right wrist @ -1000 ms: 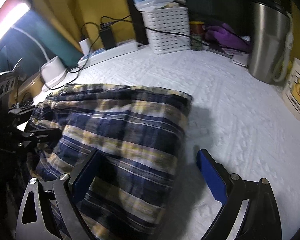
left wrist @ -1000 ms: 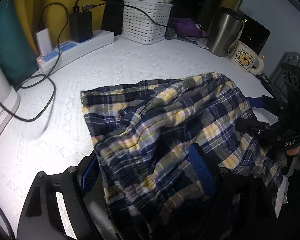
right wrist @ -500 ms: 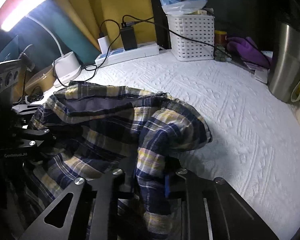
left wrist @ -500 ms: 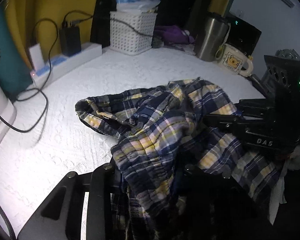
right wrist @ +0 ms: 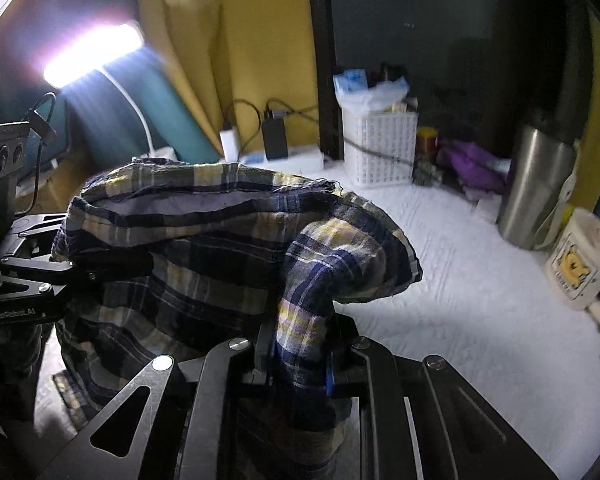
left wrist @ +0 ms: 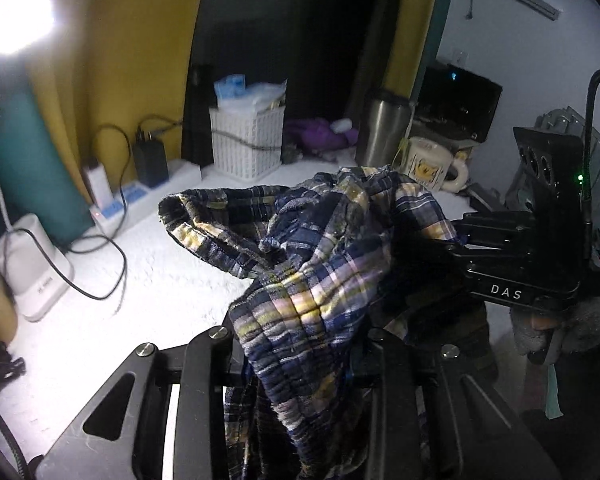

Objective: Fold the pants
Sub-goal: 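Grasp the plaid pants waistband with the right gripper and lift it, then hold the lifted pants up with the right gripper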

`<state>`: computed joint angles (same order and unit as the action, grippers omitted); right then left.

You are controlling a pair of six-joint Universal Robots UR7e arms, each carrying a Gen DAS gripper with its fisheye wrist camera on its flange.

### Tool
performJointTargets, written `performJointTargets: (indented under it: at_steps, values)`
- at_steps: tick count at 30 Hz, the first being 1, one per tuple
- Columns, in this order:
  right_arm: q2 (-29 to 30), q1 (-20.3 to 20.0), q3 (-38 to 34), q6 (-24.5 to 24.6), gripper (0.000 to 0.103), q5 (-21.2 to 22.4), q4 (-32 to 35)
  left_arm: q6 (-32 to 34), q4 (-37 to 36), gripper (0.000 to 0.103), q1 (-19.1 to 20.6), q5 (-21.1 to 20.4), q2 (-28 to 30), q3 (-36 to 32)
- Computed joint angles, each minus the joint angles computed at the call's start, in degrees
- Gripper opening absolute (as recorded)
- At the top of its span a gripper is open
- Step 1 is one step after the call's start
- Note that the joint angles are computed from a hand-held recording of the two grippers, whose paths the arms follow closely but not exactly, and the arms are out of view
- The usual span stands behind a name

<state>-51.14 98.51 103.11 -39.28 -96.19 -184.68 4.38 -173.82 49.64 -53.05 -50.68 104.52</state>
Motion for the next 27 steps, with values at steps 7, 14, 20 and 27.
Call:
performJointTargets:
  at_steps: [7,14,20,27]
  values:
    - [-3.8,1.3,4.8,-1.3,0.017,1.7,-4.7,1.3,-4.8,0.029,-3.9,3.3,-2.3,3.6]
    - [-7.6,2.7,9.7,-2.4,0.017,3.8,-9.0,2.1,-9.8,0.029,-8.1,7.2,-4.6,7.9]
    - [-9.9,4.5,12.7,-3.9,0.017,5.3,-11.8,2.6,-14.4,0.029,-12.7,11.9,-7.1,12.6]
    - [-11.8,6.6,15.6,-5.6,0.017,7.1,-14.4,2.9,-18.6,0.029,-16.7,16.7,-10.2,17.3]
